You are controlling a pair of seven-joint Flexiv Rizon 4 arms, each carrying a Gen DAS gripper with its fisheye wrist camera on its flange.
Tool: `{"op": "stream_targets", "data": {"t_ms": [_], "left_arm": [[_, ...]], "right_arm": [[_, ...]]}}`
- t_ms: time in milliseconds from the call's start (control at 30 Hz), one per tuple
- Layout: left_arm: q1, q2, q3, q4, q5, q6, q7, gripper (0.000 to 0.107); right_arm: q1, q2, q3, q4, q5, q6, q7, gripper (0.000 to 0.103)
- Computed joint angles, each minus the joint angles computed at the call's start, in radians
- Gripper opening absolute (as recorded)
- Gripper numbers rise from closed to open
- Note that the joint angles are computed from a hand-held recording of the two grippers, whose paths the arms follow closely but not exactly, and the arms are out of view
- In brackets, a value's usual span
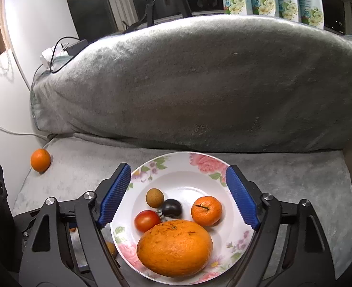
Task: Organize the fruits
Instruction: 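Lift both open tools away from the plate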
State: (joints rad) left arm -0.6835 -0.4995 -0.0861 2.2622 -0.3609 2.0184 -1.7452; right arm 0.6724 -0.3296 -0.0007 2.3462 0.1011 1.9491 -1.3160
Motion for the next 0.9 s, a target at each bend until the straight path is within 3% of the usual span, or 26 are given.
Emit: {"op": "stream_targets", "data": {"t_ms": [67,367,500,900], "left_arm": [[0.007,0.001,-0.004,0.003,0.001,0.0,-0.008,0.075],[-0.05,0.024,0.038,0.03,-0.051,0.023,0.021,0.075],[-0.085,0.042,0.054,0.049,-0.098,0.044,0.057,0.075],[-0.112,0.084,0.019,0.119,-0.21,0.138,0.128,0.075]], "right_arm": [[0.009,0.003,-0.008,0.0,0.011,0.0,0.004,0.093],[0.045,0.023,-0.025,0.02,0.05,0.011,-0.011,0.093],[0.199,0.043,-0.147,0.036,0.155,0.029,-0.079,0.093],[0.36,0.11,-0.231,0.049,0.325,0.033,-0.19,0.093]]}}
